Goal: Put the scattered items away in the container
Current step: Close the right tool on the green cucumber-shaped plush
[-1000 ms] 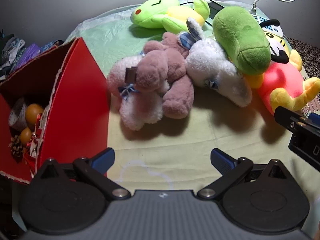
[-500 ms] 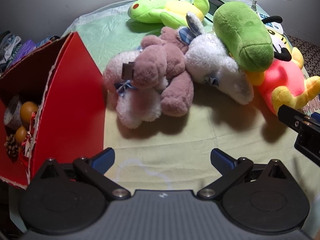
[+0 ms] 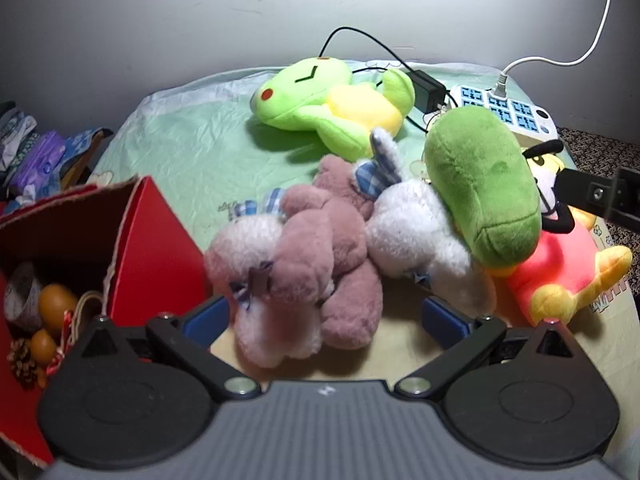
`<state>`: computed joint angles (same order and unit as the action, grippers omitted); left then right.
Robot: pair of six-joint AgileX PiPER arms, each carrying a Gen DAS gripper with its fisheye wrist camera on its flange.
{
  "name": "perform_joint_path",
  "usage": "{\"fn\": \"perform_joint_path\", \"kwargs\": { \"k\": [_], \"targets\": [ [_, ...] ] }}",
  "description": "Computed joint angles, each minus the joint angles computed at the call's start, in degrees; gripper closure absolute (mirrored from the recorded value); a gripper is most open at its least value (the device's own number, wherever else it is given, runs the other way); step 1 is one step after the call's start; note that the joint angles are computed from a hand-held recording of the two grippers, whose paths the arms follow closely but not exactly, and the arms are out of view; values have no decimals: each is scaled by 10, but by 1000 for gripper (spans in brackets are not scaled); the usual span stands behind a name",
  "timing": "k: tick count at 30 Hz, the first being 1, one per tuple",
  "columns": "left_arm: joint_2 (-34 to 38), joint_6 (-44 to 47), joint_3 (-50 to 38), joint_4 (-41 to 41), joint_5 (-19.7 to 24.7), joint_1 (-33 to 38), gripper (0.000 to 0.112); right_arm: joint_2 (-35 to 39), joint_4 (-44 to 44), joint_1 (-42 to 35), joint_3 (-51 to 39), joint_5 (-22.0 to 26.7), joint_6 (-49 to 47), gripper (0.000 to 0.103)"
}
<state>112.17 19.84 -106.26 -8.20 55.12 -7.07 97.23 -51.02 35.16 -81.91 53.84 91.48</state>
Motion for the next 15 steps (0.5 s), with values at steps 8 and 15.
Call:
{"fn": "perform_joint_path", "kwargs": {
  "k": [8, 15],
  "targets": [
    [55, 48, -56, -80, 22, 16, 11, 31, 50, -56, 8, -97, -43, 29],
    [39, 151, -49, -210, 27, 44, 11, 9, 155, -108, 48, -241, -104, 31]
  ]
}}
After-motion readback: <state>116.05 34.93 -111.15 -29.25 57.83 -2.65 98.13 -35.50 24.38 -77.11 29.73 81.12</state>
